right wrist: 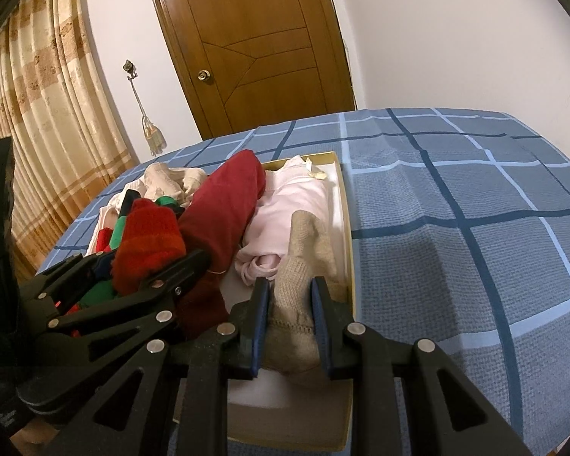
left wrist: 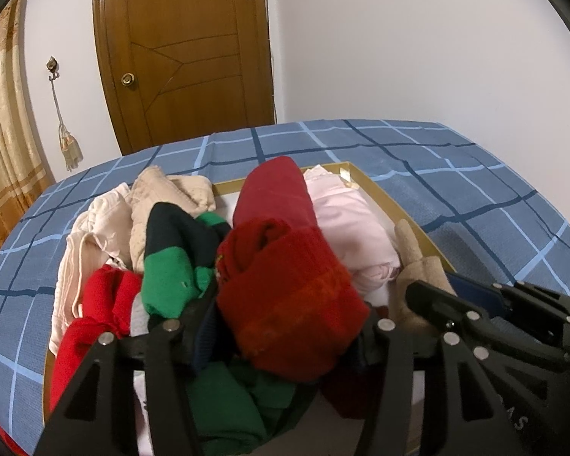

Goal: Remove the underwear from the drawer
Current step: 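Open both tools to release the socks into the tray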

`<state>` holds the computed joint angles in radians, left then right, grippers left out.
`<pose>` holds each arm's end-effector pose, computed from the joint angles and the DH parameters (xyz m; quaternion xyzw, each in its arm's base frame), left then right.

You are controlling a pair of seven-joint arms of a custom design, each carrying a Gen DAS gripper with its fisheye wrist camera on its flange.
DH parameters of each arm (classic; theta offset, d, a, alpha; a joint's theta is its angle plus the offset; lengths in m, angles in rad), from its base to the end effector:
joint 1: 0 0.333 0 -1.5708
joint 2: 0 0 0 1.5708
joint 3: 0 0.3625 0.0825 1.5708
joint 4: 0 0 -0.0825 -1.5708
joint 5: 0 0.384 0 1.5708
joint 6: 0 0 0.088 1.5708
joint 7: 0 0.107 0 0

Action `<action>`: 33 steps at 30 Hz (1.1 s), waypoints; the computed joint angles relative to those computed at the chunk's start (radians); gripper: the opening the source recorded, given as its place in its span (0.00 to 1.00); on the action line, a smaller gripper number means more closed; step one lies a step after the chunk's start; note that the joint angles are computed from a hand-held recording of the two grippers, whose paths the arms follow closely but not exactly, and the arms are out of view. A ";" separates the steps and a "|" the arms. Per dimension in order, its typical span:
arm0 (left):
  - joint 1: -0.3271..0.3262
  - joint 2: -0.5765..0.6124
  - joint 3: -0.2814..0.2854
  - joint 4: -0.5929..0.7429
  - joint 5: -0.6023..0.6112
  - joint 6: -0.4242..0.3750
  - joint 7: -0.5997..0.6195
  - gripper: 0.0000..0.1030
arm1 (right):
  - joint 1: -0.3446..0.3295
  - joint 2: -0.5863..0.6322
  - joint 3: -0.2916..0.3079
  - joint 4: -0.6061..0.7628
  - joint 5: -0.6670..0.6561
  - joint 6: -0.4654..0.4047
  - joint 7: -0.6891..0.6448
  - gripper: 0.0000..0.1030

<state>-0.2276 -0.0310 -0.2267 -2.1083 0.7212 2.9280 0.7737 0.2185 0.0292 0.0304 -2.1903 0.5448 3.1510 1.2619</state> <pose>0.5004 -0.2926 0.5648 -0.5322 0.7233 -0.3459 0.2718 0.5730 0.0979 0.5232 -0.6352 0.6288 -0.2333 0.3831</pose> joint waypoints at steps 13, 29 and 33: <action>0.000 -0.019 0.003 -0.021 -0.014 0.015 0.004 0.58 | -0.010 0.002 0.021 0.015 0.127 -0.013 -0.132 0.26; 0.014 -0.086 -0.010 -0.047 -0.055 -0.041 0.041 0.71 | 0.007 -0.025 0.020 0.053 0.551 -0.096 -0.461 0.29; 0.084 -0.105 -0.068 -0.017 0.264 -0.135 -0.268 1.00 | 0.008 -0.031 0.017 0.080 0.760 -0.155 -0.626 0.29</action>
